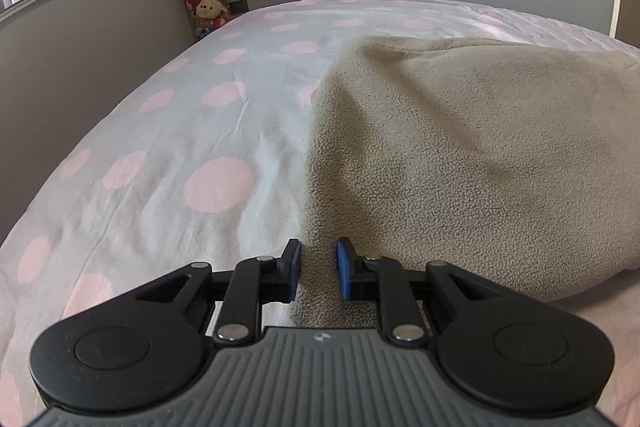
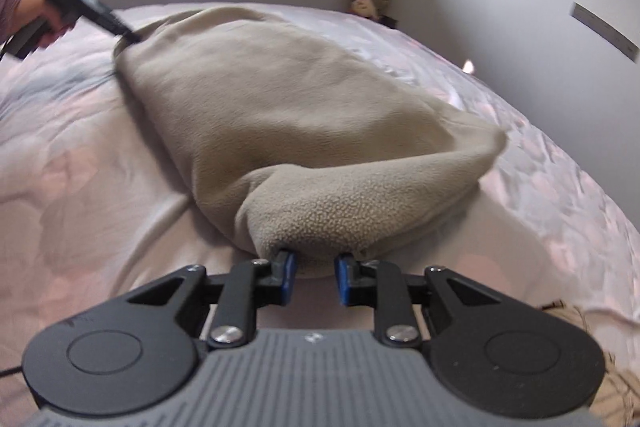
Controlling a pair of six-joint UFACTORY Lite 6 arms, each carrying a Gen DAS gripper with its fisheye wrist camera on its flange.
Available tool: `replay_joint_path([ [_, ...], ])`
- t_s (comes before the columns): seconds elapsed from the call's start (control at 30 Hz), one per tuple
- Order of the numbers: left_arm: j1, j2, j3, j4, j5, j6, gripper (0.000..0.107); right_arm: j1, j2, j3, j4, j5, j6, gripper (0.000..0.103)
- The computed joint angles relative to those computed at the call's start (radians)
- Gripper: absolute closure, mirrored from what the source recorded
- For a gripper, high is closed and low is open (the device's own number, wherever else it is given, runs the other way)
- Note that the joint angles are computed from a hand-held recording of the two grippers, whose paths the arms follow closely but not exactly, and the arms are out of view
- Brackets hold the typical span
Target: Fold clothes
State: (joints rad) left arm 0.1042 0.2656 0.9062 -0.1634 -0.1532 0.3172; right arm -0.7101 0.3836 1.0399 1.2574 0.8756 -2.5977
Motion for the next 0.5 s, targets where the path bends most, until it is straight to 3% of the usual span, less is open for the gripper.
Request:
replay_joint_path([
  [0.03,0.001,0.0,0.003,-0.006,0.005,0.005,0.091,0.004,-0.004,0.003,-0.021,0.0,-0.004,0.079],
  [0.13,-0.004,0.001,0.014,-0.097,0.02,0.092,0.091,0.034,-0.016,0.017,-0.077,-0.019,0.009,0.095],
  [0.3,-0.008,0.002,0.039,-0.292,0.062,0.292,0.091,0.003,-0.094,-0.052,-0.079,-0.086,0.0,0.099],
  [0.5,0.006,0.005,0.051,-0.215,0.088,0.23,0.091,-0.075,-0.13,-0.116,-0.061,-0.2,-0.055,0.103],
])
